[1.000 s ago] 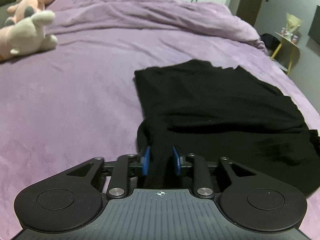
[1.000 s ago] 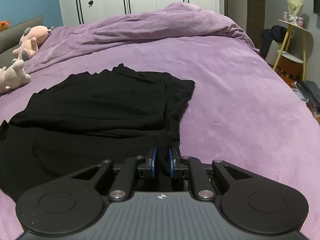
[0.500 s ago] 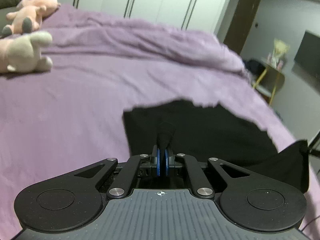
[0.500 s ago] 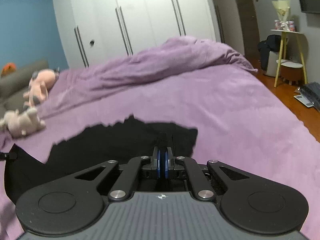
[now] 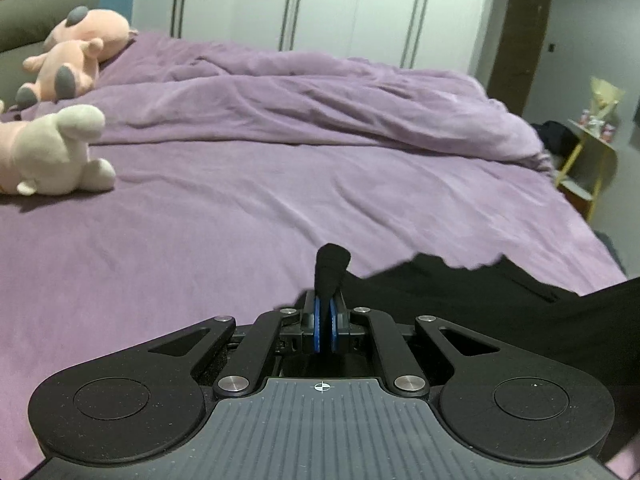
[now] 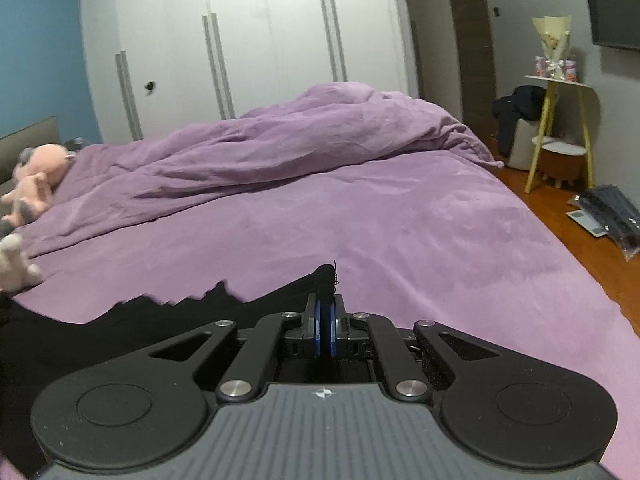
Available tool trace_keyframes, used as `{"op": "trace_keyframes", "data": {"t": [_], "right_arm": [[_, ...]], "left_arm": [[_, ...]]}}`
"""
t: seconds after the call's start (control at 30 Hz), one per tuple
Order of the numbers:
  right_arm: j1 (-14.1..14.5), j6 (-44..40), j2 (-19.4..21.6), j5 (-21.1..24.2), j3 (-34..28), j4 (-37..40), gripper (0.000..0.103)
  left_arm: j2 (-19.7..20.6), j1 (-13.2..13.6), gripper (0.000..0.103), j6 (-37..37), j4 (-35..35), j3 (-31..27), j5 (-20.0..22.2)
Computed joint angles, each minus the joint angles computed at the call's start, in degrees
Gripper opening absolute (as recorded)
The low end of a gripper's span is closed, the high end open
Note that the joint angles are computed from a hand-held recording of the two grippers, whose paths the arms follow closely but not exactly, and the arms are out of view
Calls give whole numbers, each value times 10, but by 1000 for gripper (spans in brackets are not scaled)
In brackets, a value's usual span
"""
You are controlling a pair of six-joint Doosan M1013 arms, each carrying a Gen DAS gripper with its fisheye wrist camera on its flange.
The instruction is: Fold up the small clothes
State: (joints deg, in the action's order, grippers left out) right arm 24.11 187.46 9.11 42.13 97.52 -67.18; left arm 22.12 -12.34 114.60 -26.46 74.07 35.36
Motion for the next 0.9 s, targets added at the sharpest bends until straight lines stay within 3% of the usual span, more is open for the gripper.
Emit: {"op": "trace_keyframes", "data": {"t": [0.3, 0.53, 0.9], "right_arm": [[-31, -41, 82, 43, -87, 28, 3], [-41, -40, 111, 49, -101, 48, 4], [-44, -13, 121, 58, -101, 34, 4]], "left_arm": [[61, -36, 7, -137, 183, -65, -43], [91, -52, 8, -231, 293, -78, -34], [98, -57, 7, -277, 338, -72, -42]]}}
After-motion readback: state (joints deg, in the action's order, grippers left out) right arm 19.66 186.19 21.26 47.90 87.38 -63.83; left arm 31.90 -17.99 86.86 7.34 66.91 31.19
